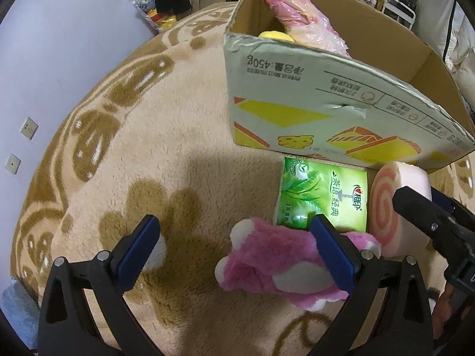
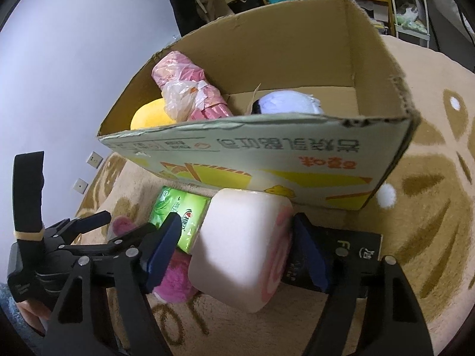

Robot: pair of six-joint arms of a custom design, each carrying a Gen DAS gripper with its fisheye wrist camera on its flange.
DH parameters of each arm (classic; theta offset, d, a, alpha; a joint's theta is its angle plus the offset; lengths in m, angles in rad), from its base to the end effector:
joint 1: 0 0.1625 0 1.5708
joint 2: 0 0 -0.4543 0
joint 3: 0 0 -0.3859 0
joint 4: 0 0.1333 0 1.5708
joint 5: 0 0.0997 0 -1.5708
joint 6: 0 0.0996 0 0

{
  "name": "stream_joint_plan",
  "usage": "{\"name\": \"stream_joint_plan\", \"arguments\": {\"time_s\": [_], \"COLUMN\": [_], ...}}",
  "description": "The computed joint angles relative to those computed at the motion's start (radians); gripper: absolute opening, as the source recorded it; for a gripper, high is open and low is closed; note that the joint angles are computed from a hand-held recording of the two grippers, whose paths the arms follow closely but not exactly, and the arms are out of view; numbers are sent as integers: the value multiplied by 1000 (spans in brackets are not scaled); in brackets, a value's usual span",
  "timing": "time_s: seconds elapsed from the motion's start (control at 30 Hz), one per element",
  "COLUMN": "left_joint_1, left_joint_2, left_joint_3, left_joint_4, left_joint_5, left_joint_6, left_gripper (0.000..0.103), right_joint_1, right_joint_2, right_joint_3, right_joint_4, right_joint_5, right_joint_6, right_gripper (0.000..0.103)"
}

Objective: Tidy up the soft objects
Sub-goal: 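Grasp the pink bunny plush with the left tool while the right tool grasps the roll cake, then lift both plushes over the box and open both tools to drop them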

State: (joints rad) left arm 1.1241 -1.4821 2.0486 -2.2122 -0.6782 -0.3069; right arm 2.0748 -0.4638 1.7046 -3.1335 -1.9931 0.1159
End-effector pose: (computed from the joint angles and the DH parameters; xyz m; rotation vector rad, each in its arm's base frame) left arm -0.0128 -0.5149 0.3531 0.1191 2.2898 -0.4835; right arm 0.3971 -0.5286 -0.0540 0.4402 -2.7406 0.6103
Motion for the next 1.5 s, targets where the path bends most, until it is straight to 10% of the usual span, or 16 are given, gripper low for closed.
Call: {"name": "stream_joint_plan", "arguments": {"time_s": [0.2,0.53,0.83,1.5], "left_joint_1": [22,21,-25,-182], "left_joint_2": [6,-7,-27,-151], "left_joint_3": [-11,-5,33,99], "left_joint_4": [-14,-30,-46,-65], "left_joint_5": [-55,-145,-85,57], "left_joint_6": [3,24,38,38], "left_gripper": [92,47,22,17], "right_joint_1": [2,6,20,76], "right_joint_2": [2,10,4,-72], "right_joint_3": [-6,-15,-8,91], "right_joint_4": [17,41,30,-109], "right_joint_5": [-12,-40,-69,-112], "right_joint_6": [-3,3,-19,-24], "right_gripper": [68,56,35,30]}}
